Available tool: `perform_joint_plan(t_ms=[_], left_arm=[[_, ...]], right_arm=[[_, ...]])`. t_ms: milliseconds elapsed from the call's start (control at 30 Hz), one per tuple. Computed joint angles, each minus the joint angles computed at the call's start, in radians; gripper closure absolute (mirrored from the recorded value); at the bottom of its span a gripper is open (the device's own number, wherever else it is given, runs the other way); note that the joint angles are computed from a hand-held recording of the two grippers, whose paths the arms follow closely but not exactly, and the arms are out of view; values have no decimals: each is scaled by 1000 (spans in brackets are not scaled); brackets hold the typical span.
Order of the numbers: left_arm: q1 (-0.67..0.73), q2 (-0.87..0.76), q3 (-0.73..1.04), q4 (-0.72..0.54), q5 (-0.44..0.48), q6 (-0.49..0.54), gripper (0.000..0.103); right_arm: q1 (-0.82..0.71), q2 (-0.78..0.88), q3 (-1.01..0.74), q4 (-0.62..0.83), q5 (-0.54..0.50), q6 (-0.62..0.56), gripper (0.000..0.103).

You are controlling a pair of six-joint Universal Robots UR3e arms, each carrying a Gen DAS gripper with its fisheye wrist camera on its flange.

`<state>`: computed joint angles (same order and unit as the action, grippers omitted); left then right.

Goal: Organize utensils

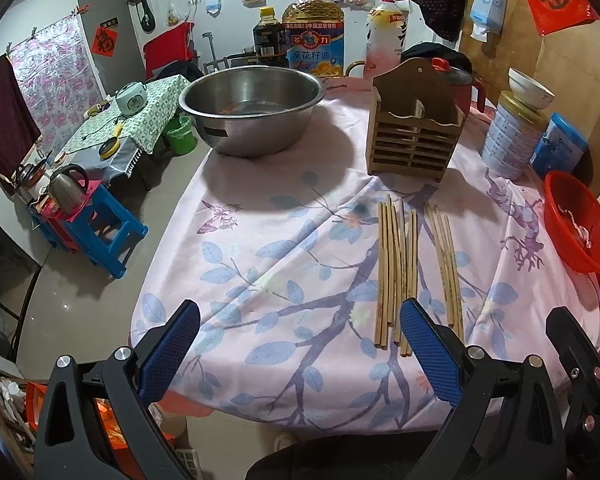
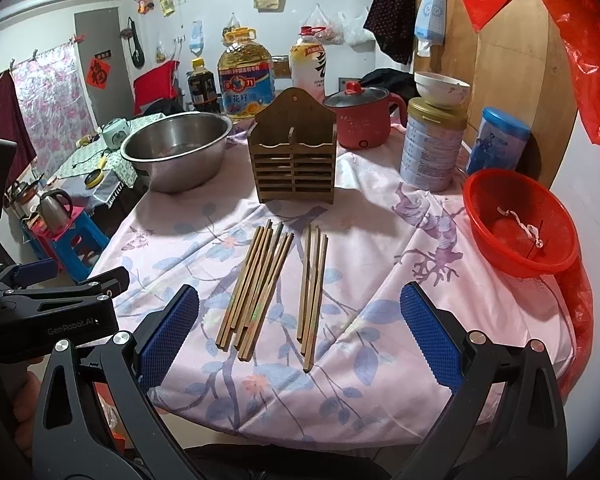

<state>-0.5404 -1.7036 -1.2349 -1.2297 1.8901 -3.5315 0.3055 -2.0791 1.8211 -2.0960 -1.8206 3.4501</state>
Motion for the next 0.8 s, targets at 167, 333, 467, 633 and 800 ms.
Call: perform_joint_plan(t_ms=[167,333,467,633,800], left_arm=[[-1,-1,2,-1,1,-1,5],[-1,0,1,-1,2,-1,5],[0,1,-2,1,1,1,5],[-4,14,-14,1,9,-9,5],[-3,23,-23,3,9,-8,5]], right_arm=[[8,-1,-7,11,-7,8,6],[3,-10,-4,14,-3,6,6],[11,-8,-3,13,-8,12,6],[17,-7,-8,16,-12,13,6],[25,-6,-18,27,-20,22,6]])
